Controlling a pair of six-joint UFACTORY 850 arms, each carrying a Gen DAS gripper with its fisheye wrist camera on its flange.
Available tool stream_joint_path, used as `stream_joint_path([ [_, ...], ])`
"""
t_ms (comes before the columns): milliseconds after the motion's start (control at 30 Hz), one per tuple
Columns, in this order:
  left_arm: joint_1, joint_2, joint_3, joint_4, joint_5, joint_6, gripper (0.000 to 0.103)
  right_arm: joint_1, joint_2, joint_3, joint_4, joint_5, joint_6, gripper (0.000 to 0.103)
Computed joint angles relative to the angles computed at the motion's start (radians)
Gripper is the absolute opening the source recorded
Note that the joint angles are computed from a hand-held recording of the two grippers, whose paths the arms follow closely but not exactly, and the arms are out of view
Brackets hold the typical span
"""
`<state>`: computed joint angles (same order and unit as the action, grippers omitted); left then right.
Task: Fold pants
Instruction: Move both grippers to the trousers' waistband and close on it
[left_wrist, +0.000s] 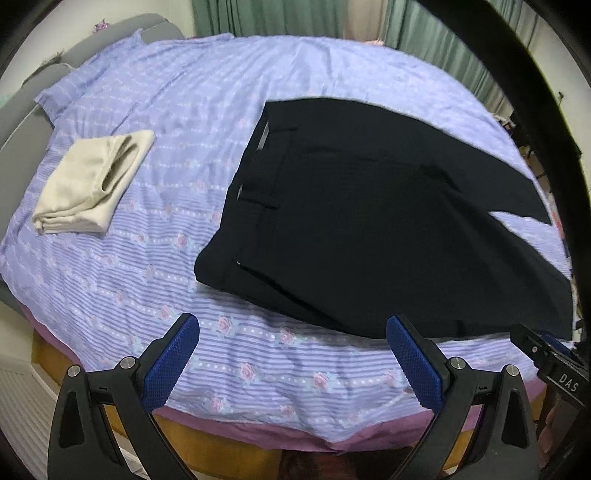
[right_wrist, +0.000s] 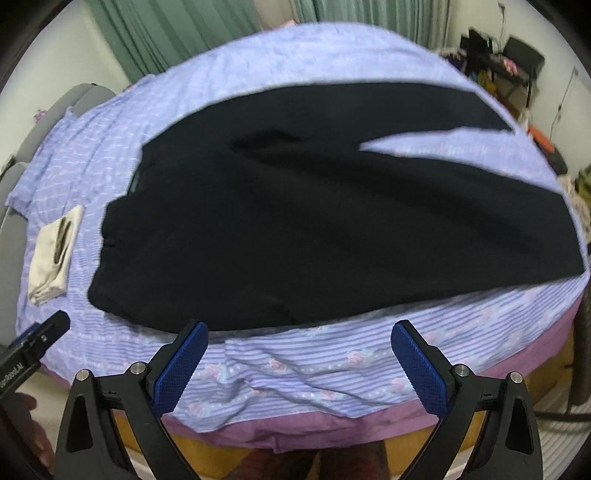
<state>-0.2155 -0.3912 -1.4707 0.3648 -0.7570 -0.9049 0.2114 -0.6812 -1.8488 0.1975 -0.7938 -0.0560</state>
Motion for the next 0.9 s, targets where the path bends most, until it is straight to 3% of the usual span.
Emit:
stream_joint_path([
  [233,0.034,-0.1,-0.044,-0.058,0.025,0.058,0.103,0.004,-0.106,-0.08,0.003,-0.046,0.024,0.096],
  [367,0.055,-0.147,-0.081,-0.109,0.026,0.1,0.103,-0.001,-0.176,-0.153,0.025,-0.112,0.062,0.091],
  [800,0.098,-0.261,-0.161,-0.274,-0.006,0.17,0.103,-0.026,-0.277,-0.231,0.095,-0.143,0.151,0.087],
  [900,0.118,-0.259,-0.141,-0.373,0.01,0.187,0.103,-0.034,-0.3,-0.255,0.105,-0.155,0.183,0.08],
])
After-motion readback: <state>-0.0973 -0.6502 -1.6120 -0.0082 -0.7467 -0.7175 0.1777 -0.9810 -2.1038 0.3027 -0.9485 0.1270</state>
